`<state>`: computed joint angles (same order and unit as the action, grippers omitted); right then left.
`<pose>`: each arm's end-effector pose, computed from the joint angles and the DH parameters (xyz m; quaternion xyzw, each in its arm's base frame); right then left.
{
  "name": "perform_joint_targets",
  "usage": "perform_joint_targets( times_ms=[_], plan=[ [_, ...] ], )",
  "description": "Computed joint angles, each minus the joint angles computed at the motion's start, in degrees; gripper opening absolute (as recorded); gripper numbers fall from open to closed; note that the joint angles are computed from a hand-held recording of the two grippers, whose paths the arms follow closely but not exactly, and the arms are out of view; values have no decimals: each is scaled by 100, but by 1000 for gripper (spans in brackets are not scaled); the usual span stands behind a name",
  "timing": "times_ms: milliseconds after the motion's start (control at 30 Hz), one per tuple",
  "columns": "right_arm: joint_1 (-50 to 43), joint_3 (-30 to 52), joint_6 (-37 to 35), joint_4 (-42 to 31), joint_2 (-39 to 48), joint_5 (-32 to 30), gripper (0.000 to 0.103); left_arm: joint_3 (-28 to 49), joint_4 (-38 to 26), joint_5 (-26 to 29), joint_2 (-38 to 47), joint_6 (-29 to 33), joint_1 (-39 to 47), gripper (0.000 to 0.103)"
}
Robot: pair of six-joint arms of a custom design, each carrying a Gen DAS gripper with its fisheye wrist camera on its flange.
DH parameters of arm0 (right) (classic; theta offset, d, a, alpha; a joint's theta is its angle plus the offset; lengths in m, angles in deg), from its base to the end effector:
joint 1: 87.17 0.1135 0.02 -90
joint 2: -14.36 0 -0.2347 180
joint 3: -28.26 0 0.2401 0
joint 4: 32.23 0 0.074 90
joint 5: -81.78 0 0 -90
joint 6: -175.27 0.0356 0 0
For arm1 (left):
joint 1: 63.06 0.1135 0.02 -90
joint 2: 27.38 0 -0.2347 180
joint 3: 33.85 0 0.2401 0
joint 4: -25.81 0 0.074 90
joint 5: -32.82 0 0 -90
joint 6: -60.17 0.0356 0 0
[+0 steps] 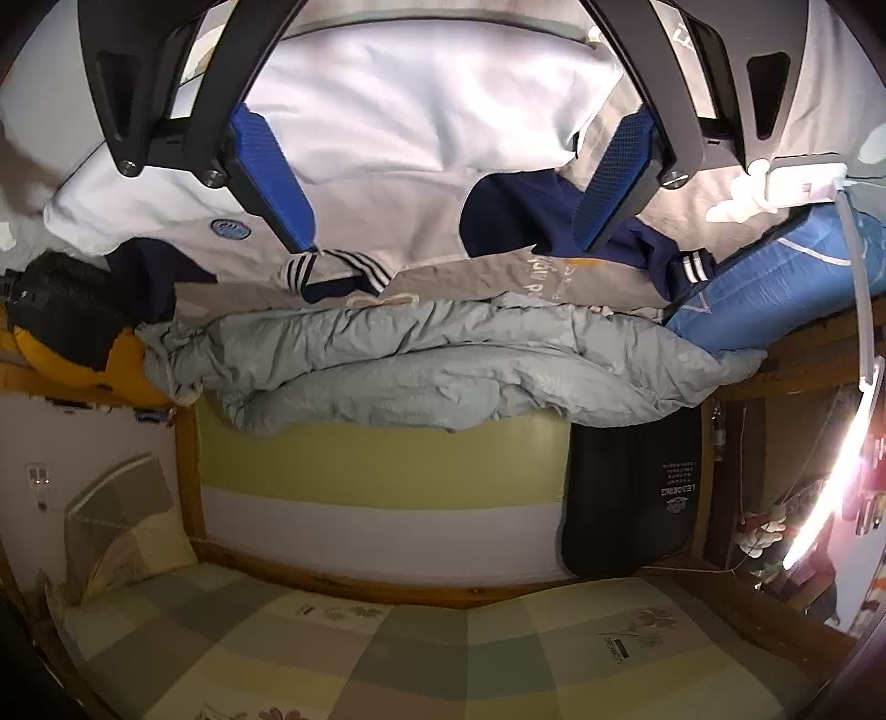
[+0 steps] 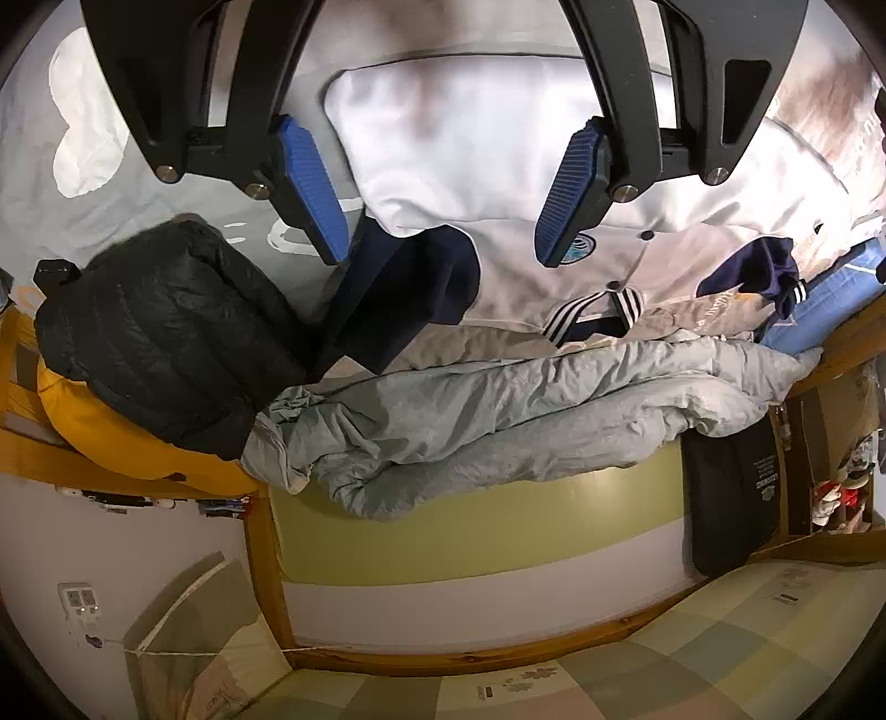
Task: Fold large clothes
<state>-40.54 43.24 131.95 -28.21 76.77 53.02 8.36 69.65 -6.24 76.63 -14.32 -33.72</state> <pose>0.1188 0.0803 0.0821 0.2018 0.7903 -0.0736 0.5738 0.2594 0.1141 0.0999 0.1631 0.7553 -0.1190 0.6235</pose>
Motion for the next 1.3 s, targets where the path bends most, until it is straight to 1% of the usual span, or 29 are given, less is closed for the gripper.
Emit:
perform_joint_targets(
  times_ms=[67,133,200,233,267,333,400,433,500,533,600,633,700,767,833,867,967,1033,1067,1100,1133,1200,1233,1267,1300],
  plan=[
    [46,67,11,-39,65,12,74,-153,313,-79,-6,-136,-22,103],
    [139,224,218,-308,190,147,74,-281,534,-281,-17,-278,-74,103],
    [251,404,432,-689,241,267,76,-442,1054,-507,83,-482,-110,103],
    [308,486,542,-856,290,326,78,-574,1514,-613,186,-670,-88,103],
    [360,546,612,-974,331,380,79,-643,1521,-699,119,-675,-80,103],
    [441,588,636,-1058,352,440,79,-644,969,-779,-227,-461,-63,103],
    [485,679,782,-1249,425,505,80,-707,1179,-676,-236,-580,-8,103],
    [501,750,923,-1395,497,558,80,-767,1293,-744,-265,-629,-13,103],
    [495,1178,1611,-2207,918,686,80,-832,1323,-738,-330,-590,-54,103],
    [515,1214,1642,-2241,987,721,80,-854,1340,-679,-341,-574,-48,103],
    [528,1202,1572,-2234,955,706,80,-879,1155,-531,-434,-432,-94,103],
    [545,1198,1578,-2271,919,712,80,-855,828,-413,-575,-297,-150,103],
    [557,1093,1420,-2095,781,717,80,-817,310,-323,-822,-127,-319,103],
    [558,1025,1294,-2044,608,733,80,-758,18,-426,-978,-154,-584,103],
    [553,956,1196,-2074,373,725,80,-658,-64,-575,-1025,-433,-911,103],
    [509,887,1038,-2002,175,695,80,-618,-88,-635,-1042,-543,-1021,103],
    [272,836,559,-2097,-536,589,80,-375,-151,-1289,-1123,-1086,-1790,103],
    [-5,910,-79,-2071,-1109,453,80,-97,-356,-1672,-1171,-1307,-2281,103],
    [-189,1029,-424,-2065,-1313,375,80,84,-570,-1776,-1182,-1314,-2465,103],
    [-371,1260,-683,-2134,-1340,347,80,391,-949,-1953,-1186,-1273,-2745,103],
    [-546,1557,-840,-2271,-1242,375,80,593,-1163,-2197,-1170,-1242,-2969,103],
    [-945,2329,-948,-2674,-735,528,80,931,-1291,-2621,-1033,-1400,-3307,103],
    [-1174,2636,-1082,-2772,-563,438,80,1119,-1455,-2662,-943,-1465,-3408,103],
    [-1473,2812,-1393,-2600,-525,133,80,1281,-1595,-2622,-852,-1517,-3468,103],
    [-1752,2809,-1704,-2245,-600,-243,80,1455,-1685,-2652,-707,-1578,-3580,103]
  ],
)
